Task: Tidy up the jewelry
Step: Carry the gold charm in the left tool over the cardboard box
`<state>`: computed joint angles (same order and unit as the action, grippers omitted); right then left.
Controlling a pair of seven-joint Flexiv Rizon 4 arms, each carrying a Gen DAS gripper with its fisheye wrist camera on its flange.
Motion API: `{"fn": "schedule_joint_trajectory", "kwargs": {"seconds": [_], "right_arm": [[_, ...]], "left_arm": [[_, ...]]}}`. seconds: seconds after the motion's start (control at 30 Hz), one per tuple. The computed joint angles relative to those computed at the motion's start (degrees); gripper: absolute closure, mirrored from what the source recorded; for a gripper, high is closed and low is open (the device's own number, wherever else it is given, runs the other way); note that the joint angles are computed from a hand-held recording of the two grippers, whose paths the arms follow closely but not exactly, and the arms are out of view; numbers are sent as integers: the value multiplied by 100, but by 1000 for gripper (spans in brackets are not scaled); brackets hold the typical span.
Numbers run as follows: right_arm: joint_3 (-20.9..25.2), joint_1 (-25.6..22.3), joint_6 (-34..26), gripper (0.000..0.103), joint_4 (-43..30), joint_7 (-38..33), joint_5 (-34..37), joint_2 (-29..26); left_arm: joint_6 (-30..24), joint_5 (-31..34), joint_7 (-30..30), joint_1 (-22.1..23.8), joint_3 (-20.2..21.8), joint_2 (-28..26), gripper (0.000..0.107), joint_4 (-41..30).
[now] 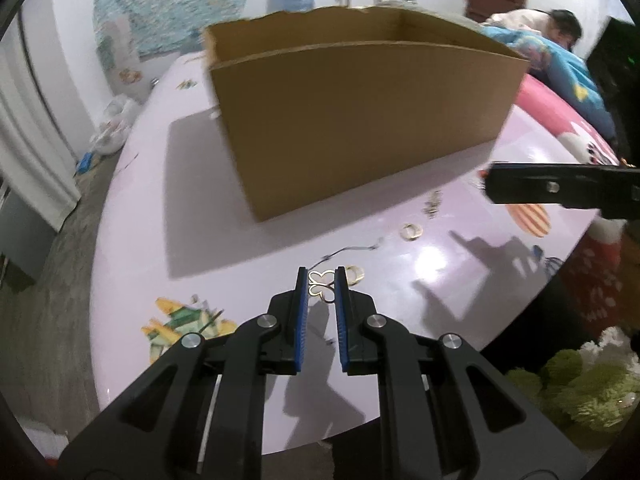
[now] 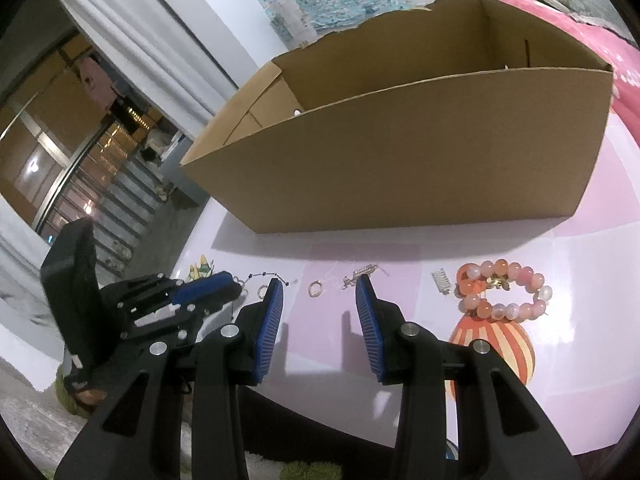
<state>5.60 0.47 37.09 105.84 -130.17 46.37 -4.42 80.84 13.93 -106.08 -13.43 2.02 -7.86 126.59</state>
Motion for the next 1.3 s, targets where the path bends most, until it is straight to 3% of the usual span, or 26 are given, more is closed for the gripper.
{"fn": "schedule_joint_trajectory", "kwargs": {"seconds": [0.27,0.4,0.63,1.0,1.13,1.3], "right_arm": [[214,276,139,66,12,-562,-94,-50],[355,492,331,66,114,-731,-297,-136],[551,820,1198,66,551,-783,-825,-118],[667,1128,2129,83,1024,-725,-1544,-26],[656,1135,2178,91,1062,-653,-1567,-9],[676,1138,2215,93,1066,-656,-1531,-35]], "left_arm": [[-118,381,-878,95,265,-3,95,-25],[-59,426,-948,169,249,-22,95,-8],[88,413,-851,228,233,-82,95,12],[265,224,-679,183,286,-117,95,95],[269,225,-689,154,311,-116,95,102],[272,264,-732,131,333,-127,95,83]]}}
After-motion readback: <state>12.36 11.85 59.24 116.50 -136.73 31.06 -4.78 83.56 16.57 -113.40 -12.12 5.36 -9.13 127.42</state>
